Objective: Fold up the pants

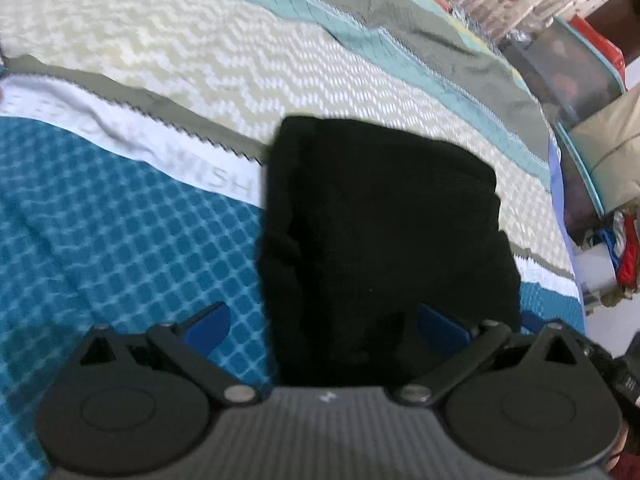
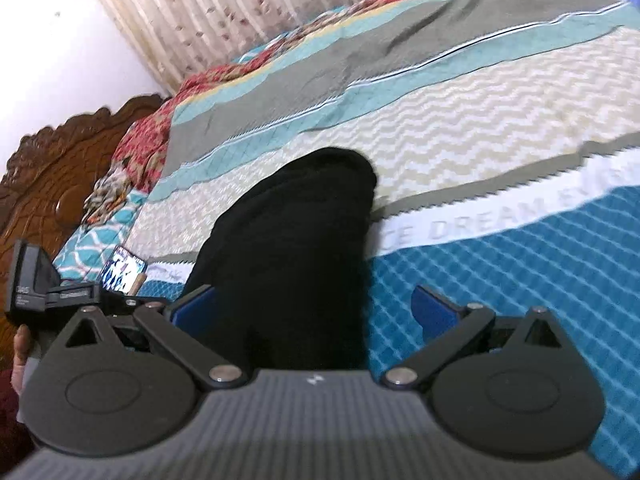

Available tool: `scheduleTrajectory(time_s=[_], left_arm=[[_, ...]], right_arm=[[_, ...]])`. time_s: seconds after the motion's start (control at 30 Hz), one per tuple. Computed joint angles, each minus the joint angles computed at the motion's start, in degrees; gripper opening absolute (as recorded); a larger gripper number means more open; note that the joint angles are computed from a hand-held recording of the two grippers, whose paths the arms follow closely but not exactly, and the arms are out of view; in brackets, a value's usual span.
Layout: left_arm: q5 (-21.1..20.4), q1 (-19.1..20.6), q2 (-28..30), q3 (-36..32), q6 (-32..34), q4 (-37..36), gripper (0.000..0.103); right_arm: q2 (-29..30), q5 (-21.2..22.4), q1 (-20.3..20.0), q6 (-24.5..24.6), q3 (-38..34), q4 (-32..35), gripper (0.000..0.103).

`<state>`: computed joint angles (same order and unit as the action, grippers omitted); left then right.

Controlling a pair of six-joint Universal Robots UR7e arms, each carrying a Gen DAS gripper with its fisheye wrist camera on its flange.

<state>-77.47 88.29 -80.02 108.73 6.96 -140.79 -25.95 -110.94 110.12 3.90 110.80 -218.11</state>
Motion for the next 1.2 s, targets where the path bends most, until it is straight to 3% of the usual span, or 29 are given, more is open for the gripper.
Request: scheduleTrajectory(time_s=[0.17, 0.2, 0.23, 0.27, 0.33, 0.4, 0.47, 0.7, 0.87, 1.0, 1.1, 1.17, 1.2], left_arm=[[-2.22, -0.04, 0.83, 1.68, 2.66, -1.99, 0.103], [-3.44, 0.04, 1.02, 1.83, 3.12, -2.12, 0.102], [-3.37, -0.16, 1.01, 2.33, 3.63, -3.04, 0.097], [-2.64, -0.52, 1.04, 2.85, 4.47, -4.1, 0.093], [-1.93, -0.96, 1.1, 2.92, 4.79, -4.84, 0.07], [-3.71, -0.97, 0.9, 1.62, 4.08, -3.74, 0.05], [-4.54, -2.19, 0.25, 1.31, 5.52, -4.88, 0.043], [-5.22, -8.14, 2.12, -1.26, 13.65, -15.24, 0.043], [-3.66, -9.32, 11.22, -11.01, 17.14, -20.62, 0.043], [-3.05, -7.62, 20.47, -20.62, 19.67, -22.36, 0.044], [-0.39, -5.57, 27.12, -27.48, 16.8, -18.57, 0.046], [6.79, -4.73, 32.37, -32.1, 13.48, -13.52, 0.048], [8.83, -4.32, 33.64, -32.14, 13.03, -13.98, 0.062]], right_arm=[[0.69, 4.42, -2.03, -0.19, -3.12, 6.59, 0.102], [0.96, 6.16, -2.83, 0.12, -3.84, 8.09, 0.097], [0.75, 8.26, -3.77, 0.9, -4.11, 9.94, 0.087], [0.9, 9.6, -4.34, 2.61, -4.63, 11.31, 0.087], [0.96, 10.36, -4.76, 3.41, -5.65, 13.13, 0.078], [-0.23, 11.71, -4.8, 2.94, -5.23, 14.09, 0.065], [-1.4, 12.92, -4.66, 2.66, -4.6, 13.38, 0.056], [-2.31, 13.42, -3.21, -2.35, -8.48, 5.41, 0.053], [-0.56, 14.11, -4.37, -9.06, -19.0, 9.5, 0.053], [4.03, 13.95, -6.53, -15.23, -27.67, 10.45, 0.053], [6.6, 13.41, -9.78, -12.49, -31.75, 15.25, 0.054], [8.76, 9.54, -11.71, -8.86, -35.33, 23.74, 0.055], [9.63, 9.19, -12.8, -5.98, -35.71, 25.17, 0.065]])
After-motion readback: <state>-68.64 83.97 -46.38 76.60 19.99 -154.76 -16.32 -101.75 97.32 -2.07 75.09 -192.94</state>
